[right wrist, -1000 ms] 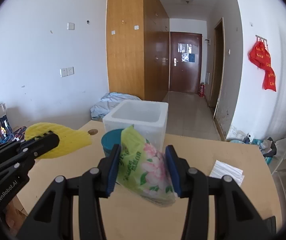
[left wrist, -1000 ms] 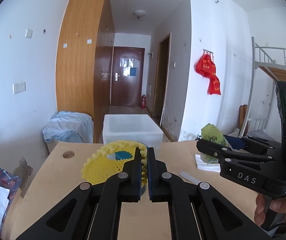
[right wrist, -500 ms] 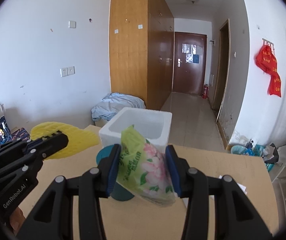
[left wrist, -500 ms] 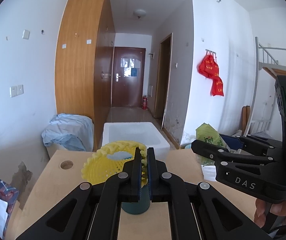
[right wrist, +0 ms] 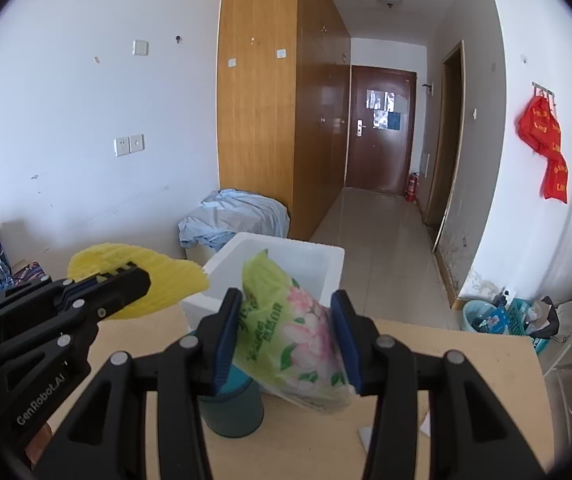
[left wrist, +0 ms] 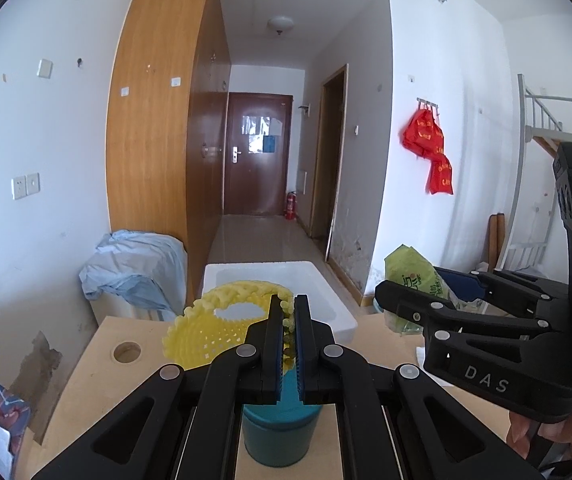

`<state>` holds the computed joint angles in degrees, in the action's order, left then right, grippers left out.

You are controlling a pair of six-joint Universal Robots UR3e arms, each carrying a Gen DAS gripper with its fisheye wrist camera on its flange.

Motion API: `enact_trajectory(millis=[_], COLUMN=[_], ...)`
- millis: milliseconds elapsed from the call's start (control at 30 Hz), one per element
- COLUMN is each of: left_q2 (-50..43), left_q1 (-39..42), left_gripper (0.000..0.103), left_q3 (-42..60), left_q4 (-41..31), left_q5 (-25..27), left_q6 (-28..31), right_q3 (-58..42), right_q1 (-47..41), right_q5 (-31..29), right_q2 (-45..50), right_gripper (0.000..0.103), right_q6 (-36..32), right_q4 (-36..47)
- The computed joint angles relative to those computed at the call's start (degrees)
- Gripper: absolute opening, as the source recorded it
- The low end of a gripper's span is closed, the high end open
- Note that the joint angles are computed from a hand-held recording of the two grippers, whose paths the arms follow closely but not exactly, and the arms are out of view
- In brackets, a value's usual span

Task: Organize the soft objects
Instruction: 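Carry the foam net and tissue pack in both grippers over the white foam box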

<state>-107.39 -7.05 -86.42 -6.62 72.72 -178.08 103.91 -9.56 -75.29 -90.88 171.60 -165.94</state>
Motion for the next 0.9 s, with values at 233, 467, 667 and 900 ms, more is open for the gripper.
enact_trajectory(millis=[233,467,667,900], left_q2=[-5.7,-12.4,-18.3,-24.4], left_q1=[-0.2,-1.0,-0.9,-1.2], left_gripper=[0.005,0.005,0.005,0.005], left_q3=[7.8,17.0,25.1,33.5], left_q4=[-1.6,-4.9,-7.4,-11.5], left_q5=[0.4,0.7,-0.6,-0.2], left_q6=[-0.6,-0.3,-0.6,0.4], right_q3=[-4.6,-8.9,-11.8,-13.9], right_q1=[0.6,0.5,0.8,1.2], right_q5=[0.1,0.3,-0.4,-1.9], right_q2=[4.8,9.6,12.4,14.6], right_gripper=[0.050,0.050,0.050,0.050], right_q6=[-0.2,-0.2,-0.5,-0.7], right_q4=[-0.6,0.4,1.1,2.5])
